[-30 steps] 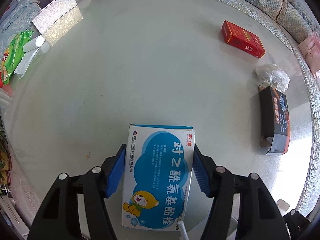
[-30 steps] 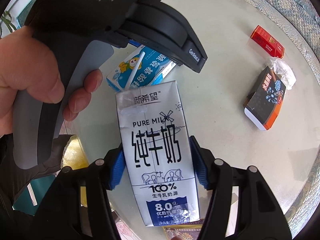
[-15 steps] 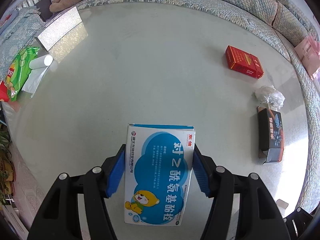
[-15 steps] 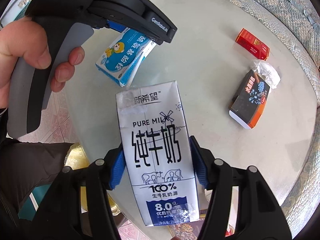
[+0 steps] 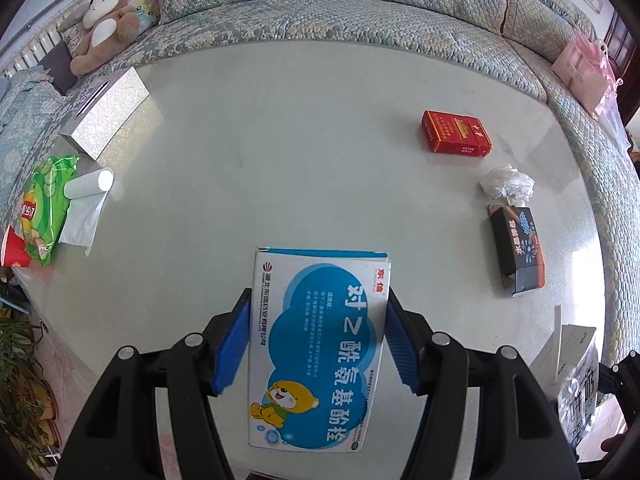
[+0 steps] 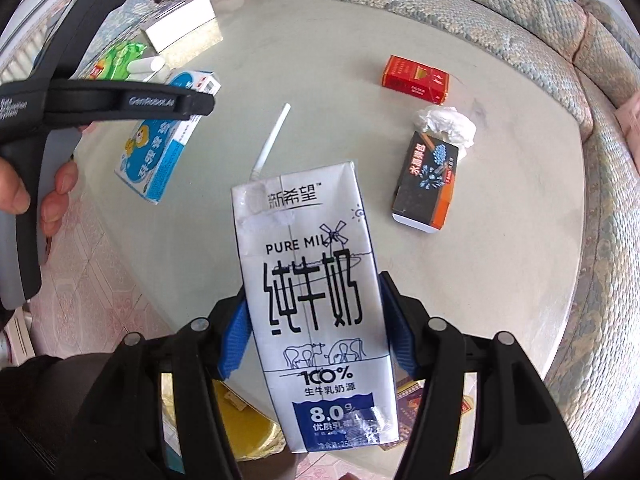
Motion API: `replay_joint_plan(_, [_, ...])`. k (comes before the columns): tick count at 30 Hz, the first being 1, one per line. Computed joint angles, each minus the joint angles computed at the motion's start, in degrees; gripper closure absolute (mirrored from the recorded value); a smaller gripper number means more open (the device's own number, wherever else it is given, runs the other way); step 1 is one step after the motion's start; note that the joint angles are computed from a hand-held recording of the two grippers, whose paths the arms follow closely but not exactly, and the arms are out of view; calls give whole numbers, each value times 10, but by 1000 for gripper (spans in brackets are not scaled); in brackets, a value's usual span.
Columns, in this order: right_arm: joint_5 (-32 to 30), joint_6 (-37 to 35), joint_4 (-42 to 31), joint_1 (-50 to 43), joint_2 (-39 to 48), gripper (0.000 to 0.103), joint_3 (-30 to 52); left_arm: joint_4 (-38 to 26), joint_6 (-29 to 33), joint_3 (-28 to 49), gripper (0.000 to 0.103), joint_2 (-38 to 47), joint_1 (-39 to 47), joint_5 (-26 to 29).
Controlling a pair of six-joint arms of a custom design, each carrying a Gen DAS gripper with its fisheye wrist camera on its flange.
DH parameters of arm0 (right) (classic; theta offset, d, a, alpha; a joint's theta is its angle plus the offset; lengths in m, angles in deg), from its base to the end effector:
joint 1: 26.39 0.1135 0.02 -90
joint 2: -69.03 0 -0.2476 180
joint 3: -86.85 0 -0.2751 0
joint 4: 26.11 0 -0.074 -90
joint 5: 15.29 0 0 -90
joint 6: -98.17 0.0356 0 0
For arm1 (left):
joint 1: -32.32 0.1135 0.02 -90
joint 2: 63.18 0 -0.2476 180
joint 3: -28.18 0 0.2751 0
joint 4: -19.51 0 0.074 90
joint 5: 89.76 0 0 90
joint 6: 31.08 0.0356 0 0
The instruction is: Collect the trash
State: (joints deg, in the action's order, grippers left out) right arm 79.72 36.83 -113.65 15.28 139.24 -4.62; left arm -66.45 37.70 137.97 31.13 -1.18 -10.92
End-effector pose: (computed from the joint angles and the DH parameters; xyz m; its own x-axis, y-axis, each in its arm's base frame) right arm 0.1785 0.1547 0.3306 -0.9194 -0.1787 -0.3505 -0.2259 0.9692 0.0985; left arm 0.2874 -0.1820 0.3312 -0.9091 0.1759 -0.3775 0.1700 0.9842 0.0491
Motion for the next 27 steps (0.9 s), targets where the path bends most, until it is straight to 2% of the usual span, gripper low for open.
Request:
replay_joint_plan(6, [8, 119, -5, -16, 17, 45, 17, 18, 37, -34, 42, -35, 0, 3])
replay_joint_plan(13, [102, 119, 64, 2, 7, 45, -23, 121, 80, -132, 42, -102, -16, -21])
replay_joint_plan(20, [192, 144, 108, 85, -41, 45, -99, 214, 99, -255, 42, -210, -39, -41])
replay_joint_plan(24, [234, 227, 72, 162, -44, 45, -104, 206, 92, -311, 42, -289, -62, -49])
replay_joint_plan(27, [253, 331, 2, 238, -27, 45, -69, 153, 69, -330, 42, -351, -86, -48])
